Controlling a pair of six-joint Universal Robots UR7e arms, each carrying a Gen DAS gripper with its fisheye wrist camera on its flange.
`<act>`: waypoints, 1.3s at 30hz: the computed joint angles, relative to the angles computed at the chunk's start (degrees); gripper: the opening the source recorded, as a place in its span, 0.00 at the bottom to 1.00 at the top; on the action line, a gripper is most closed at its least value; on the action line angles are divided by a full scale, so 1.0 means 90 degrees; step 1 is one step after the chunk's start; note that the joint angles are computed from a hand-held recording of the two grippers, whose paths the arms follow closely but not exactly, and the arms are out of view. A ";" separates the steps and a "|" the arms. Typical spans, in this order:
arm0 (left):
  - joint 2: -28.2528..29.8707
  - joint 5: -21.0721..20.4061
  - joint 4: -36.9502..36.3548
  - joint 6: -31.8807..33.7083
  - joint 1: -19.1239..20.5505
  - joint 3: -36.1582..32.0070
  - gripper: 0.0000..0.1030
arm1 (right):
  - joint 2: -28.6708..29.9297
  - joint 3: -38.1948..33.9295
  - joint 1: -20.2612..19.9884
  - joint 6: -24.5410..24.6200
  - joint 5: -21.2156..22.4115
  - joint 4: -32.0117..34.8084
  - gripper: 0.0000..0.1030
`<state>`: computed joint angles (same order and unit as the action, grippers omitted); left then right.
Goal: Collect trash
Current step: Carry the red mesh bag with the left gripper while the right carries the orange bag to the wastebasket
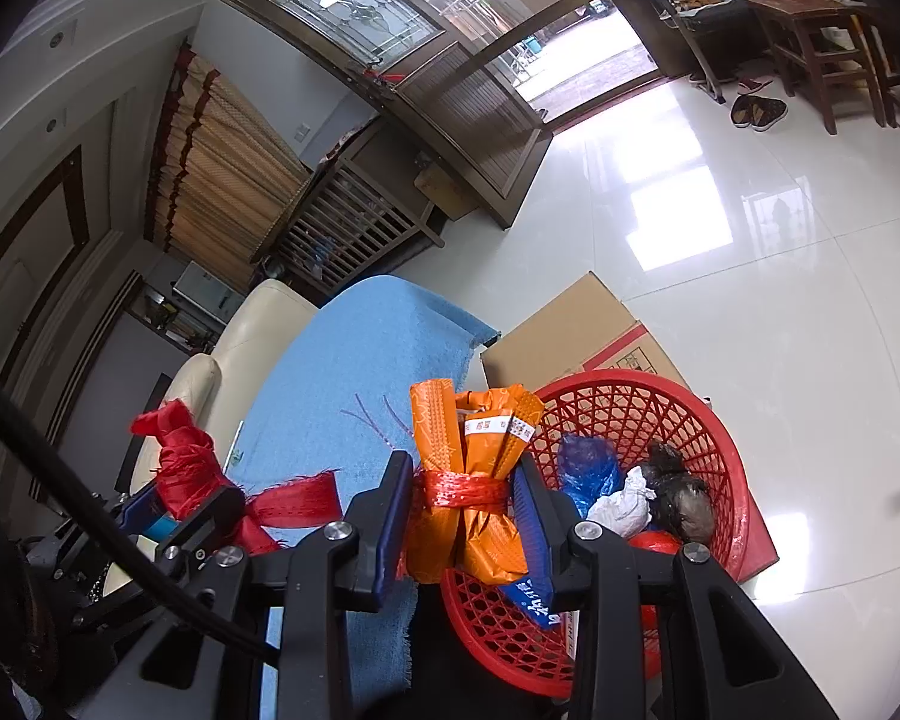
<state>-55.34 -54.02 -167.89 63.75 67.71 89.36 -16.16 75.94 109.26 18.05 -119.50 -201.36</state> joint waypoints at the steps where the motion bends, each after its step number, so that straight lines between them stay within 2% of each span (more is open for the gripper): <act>1: 0.0009 0.0005 0.0005 0.0015 0.0000 -0.0011 0.41 | 0.0003 -0.0001 -0.0001 0.0001 -0.0001 -0.0004 0.36; 39: 0.0295 0.0253 0.0213 -0.0140 0.0027 -0.0263 0.41 | -0.0041 0.0084 -0.0082 0.0167 0.0038 0.0036 0.36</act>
<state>-52.69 -51.74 -165.97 62.50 67.96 86.99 -16.53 76.69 108.52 19.56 -119.16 -201.04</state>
